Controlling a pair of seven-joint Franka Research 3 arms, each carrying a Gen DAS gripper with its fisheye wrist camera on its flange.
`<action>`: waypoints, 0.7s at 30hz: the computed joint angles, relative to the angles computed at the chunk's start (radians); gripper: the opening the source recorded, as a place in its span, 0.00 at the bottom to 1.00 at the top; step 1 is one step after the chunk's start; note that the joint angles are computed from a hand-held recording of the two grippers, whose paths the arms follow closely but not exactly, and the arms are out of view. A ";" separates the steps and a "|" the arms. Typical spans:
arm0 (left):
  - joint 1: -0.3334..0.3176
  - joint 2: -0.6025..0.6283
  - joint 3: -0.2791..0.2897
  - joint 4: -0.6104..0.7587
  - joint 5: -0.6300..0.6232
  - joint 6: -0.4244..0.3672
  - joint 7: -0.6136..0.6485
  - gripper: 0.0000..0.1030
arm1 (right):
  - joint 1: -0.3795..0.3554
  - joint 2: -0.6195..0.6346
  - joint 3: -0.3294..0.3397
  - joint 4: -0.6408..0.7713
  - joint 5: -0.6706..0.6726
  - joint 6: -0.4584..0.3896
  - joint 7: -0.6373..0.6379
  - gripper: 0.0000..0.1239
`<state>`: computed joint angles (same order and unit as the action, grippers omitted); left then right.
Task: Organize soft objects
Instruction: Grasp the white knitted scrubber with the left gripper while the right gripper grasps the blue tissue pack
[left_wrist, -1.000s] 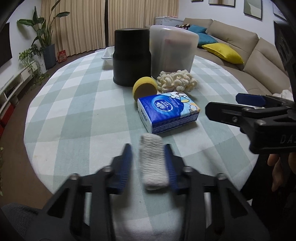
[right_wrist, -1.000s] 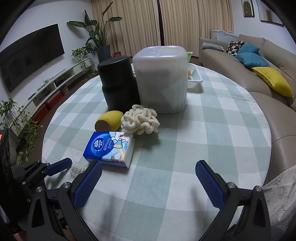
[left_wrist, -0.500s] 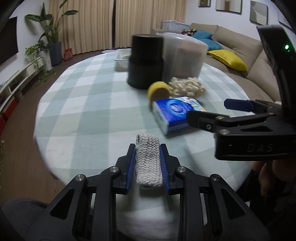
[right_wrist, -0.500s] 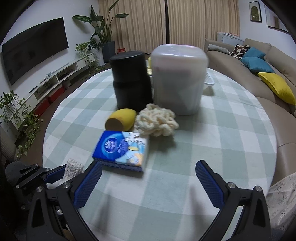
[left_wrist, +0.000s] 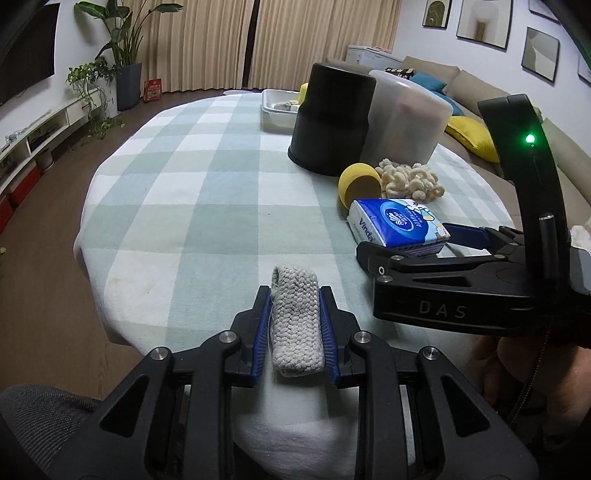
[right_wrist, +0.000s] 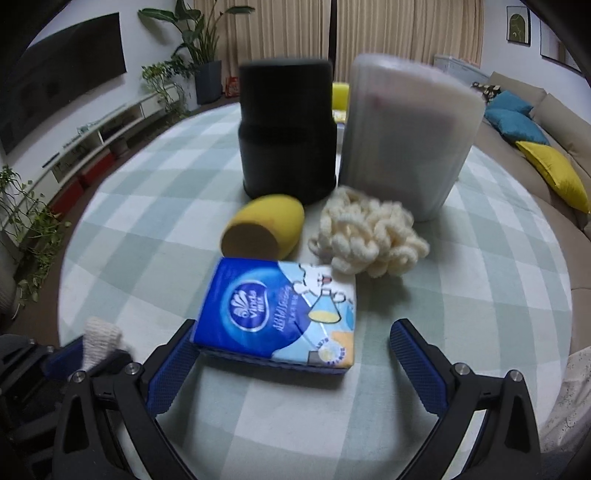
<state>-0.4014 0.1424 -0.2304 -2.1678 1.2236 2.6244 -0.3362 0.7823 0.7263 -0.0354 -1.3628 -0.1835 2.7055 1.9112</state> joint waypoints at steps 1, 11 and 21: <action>0.000 0.001 0.000 0.000 0.002 0.001 -0.002 0.23 | 0.005 0.001 -0.007 0.000 -0.004 0.000 0.008 0.83; -0.001 0.004 0.000 0.004 0.010 -0.001 0.004 0.23 | 0.002 -0.081 -0.023 -0.131 -0.040 0.075 0.042 0.61; -0.002 0.025 0.009 0.033 -0.010 0.050 0.065 0.23 | -0.108 -0.255 0.078 -0.367 0.052 0.082 -0.097 0.61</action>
